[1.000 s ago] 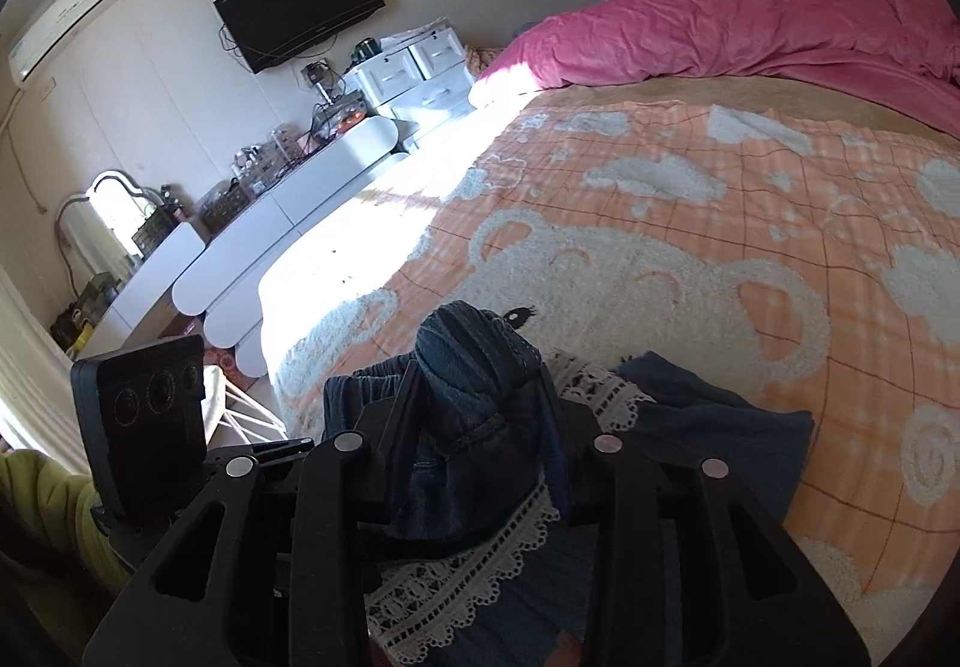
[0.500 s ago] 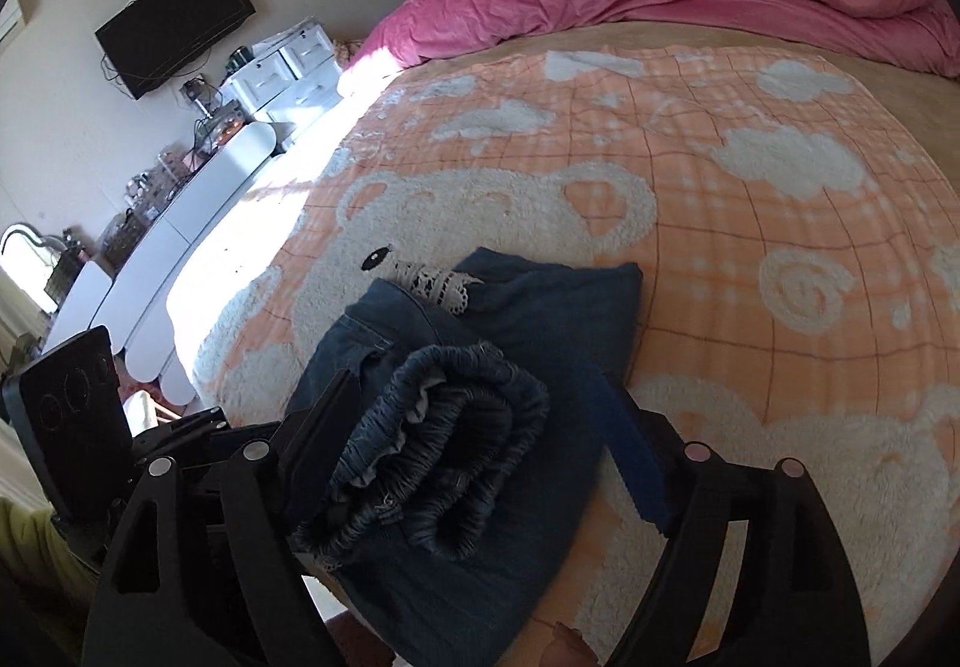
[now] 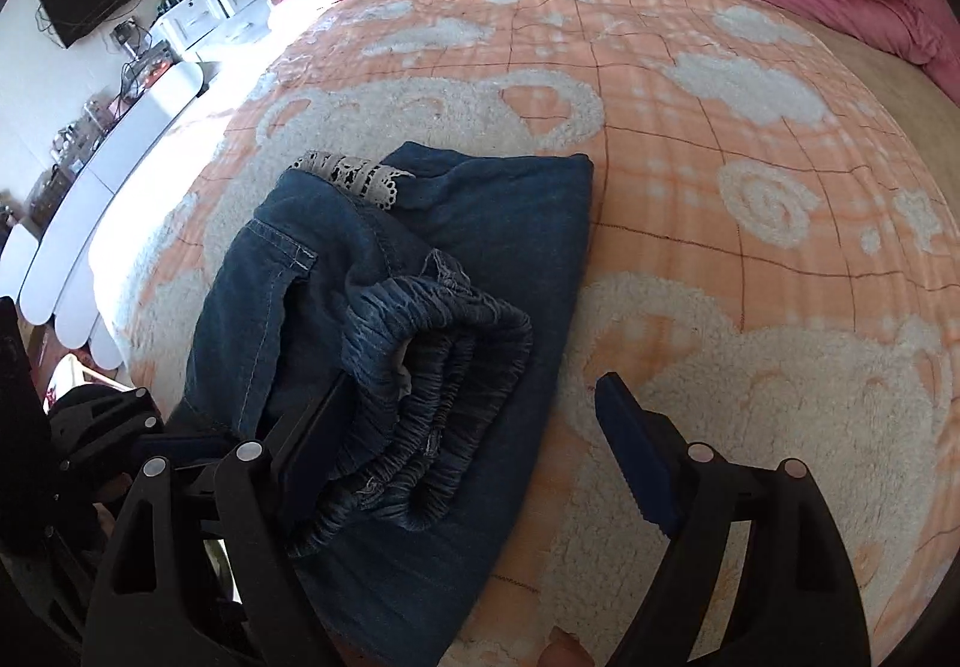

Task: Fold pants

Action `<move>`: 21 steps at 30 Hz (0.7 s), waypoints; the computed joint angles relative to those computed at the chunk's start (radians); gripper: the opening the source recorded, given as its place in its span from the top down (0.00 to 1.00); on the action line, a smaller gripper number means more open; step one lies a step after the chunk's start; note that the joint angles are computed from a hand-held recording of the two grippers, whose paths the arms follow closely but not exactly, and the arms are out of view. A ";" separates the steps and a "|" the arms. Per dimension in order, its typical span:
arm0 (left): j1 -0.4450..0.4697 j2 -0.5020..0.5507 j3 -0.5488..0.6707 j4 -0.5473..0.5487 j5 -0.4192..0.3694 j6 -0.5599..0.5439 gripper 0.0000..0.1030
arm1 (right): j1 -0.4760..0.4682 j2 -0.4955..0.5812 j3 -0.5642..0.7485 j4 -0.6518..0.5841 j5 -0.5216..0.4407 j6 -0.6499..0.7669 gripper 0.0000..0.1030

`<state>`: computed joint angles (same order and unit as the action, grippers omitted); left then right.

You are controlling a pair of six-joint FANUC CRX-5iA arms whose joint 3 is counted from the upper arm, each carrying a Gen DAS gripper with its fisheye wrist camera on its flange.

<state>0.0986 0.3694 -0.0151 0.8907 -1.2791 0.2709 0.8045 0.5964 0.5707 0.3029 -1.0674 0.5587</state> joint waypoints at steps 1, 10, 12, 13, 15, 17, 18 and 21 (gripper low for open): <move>0.003 -0.004 -0.005 0.007 -0.002 -0.004 0.38 | 0.000 0.000 0.000 0.002 0.000 -0.003 0.21; 0.015 -0.087 -0.104 0.073 0.122 -0.088 0.32 | 0.001 -0.067 -0.105 0.090 0.095 -0.123 0.18; 0.015 -0.090 -0.103 0.072 0.135 -0.083 0.29 | 0.003 -0.082 -0.133 0.124 0.106 -0.160 0.18; 0.015 -0.094 -0.107 0.071 0.151 -0.078 0.27 | 0.006 -0.088 -0.145 0.147 0.104 -0.182 0.18; 0.013 -0.102 -0.111 0.056 0.183 -0.056 0.22 | 0.011 -0.103 -0.173 0.189 0.110 -0.219 0.17; 0.015 -0.102 -0.107 0.052 0.199 -0.033 0.18 | 0.016 -0.120 -0.201 0.220 0.125 -0.253 0.16; 0.017 -0.103 -0.106 0.049 0.204 -0.022 0.15 | 0.020 -0.131 -0.220 0.241 0.136 -0.274 0.16; 0.025 -0.100 -0.097 0.039 0.217 0.012 0.13 | 0.034 -0.163 -0.276 0.306 0.165 -0.331 0.14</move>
<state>0.1239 0.2693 -0.1116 0.9297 -1.0618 0.2833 0.8387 0.4334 0.2949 0.6088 -0.9024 0.2276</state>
